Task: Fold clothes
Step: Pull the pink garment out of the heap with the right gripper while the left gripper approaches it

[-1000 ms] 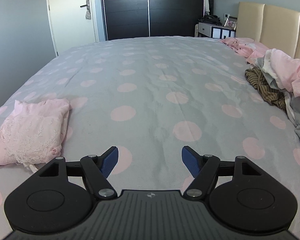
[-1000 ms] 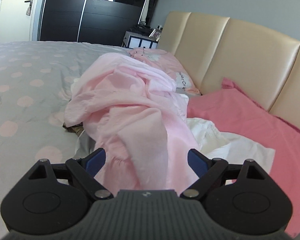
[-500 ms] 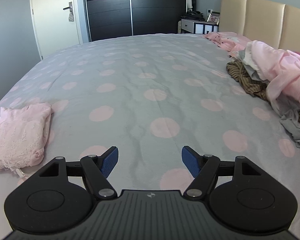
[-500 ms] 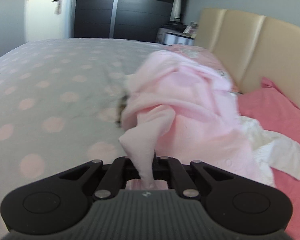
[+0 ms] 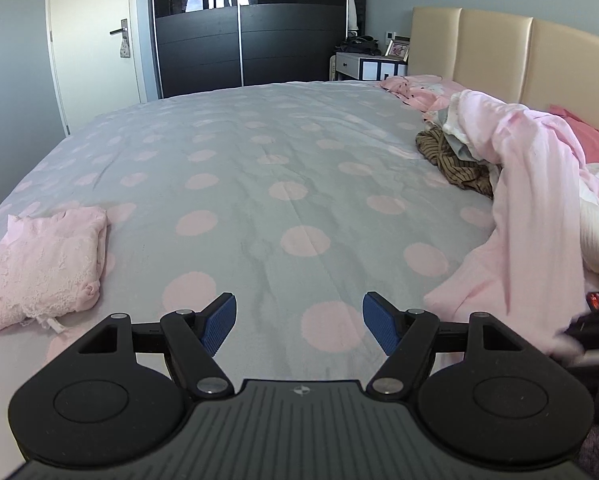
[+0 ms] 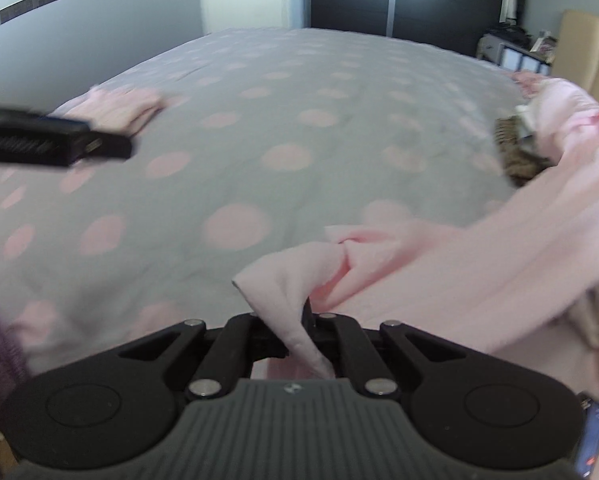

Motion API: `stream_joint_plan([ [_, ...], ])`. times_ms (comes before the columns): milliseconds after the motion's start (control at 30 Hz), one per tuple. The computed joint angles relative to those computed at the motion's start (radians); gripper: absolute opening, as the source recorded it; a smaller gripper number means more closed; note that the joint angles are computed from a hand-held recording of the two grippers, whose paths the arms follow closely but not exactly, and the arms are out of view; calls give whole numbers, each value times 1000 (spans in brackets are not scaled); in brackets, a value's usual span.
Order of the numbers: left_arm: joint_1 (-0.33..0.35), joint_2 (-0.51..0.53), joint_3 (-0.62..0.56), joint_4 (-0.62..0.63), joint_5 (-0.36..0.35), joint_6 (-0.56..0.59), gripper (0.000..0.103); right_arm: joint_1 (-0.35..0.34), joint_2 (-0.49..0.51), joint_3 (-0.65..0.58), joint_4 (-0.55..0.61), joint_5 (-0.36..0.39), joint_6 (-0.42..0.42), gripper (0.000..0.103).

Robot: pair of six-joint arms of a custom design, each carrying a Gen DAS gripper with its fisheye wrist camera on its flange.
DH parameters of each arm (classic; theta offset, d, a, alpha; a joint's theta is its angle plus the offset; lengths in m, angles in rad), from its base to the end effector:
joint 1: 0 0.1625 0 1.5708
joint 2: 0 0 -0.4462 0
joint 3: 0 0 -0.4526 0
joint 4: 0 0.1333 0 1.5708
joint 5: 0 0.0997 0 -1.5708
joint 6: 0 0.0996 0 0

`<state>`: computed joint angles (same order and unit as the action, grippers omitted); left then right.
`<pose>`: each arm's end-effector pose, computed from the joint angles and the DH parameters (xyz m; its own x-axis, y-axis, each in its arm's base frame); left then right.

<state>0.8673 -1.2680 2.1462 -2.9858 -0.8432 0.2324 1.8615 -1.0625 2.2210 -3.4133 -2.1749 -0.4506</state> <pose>-0.2009 -0.5453 0.2272 -0.6402 0.3686 -0.6739 0.7228 0.5862 -0.3660 0.2247 -0.4835 0.1371 -0.7056 -0.2262 0.6715 -0.5882 0.7154 -0.3771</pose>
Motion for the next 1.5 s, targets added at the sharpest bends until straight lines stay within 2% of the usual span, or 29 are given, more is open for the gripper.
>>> stream_joint_plan([
  [100, -6, -28, 19, 15, 0, -1, 69, 46, 31, 35, 29, 25, -21, 3],
  [200, -12, -56, 37, 23, -12, 2, 69, 83, 39, 58, 83, 67, 2, 3],
  [300, -16, -76, 53, 52, -30, -3, 69, 99, 25, 72, 143, 128, -1, 3],
  [367, -18, -84, 62, 75, -54, -9, 69, 109, 31, 72, 162, 132, -20, 4],
  [400, -20, -86, 66, 85, -65, -13, 70, 112, 35, 69, 168, 118, -22, 4],
  [500, -28, -90, 83, 103, -89, -18, 69, 103, 26, 69, 181, 87, -5, 21],
  [533, -32, -91, 89, 106, -95, -18, 69, 97, 23, 69, 180, 81, -3, 34],
  [567, -35, -90, 93, 109, -98, -21, 69, 90, 19, 69, 172, 69, -8, 39],
  [700, -45, -79, 105, 120, -114, -37, 69, 56, -44, 85, 183, 20, 4, 40],
  [767, -46, -68, 103, 129, -119, -47, 69, 38, -75, 97, 177, -6, 15, 46],
  [900, -43, -42, 95, 161, -134, -69, 73, -7, -130, 117, 166, -78, -28, 50],
  [1000, -46, -30, 97, 175, -160, -99, 73, -47, -160, 118, 172, -129, -14, 50],
  [1167, -86, 2, 126, 158, -203, -38, 73, -106, -181, 109, 160, -189, -2, 50],
  [1367, -126, 51, 149, 171, -236, 41, 73, -154, -211, 113, 176, -218, -40, 50],
  [1500, -144, 93, 151, 226, -251, 84, 71, -171, -187, 116, 164, -192, -52, 50],
])
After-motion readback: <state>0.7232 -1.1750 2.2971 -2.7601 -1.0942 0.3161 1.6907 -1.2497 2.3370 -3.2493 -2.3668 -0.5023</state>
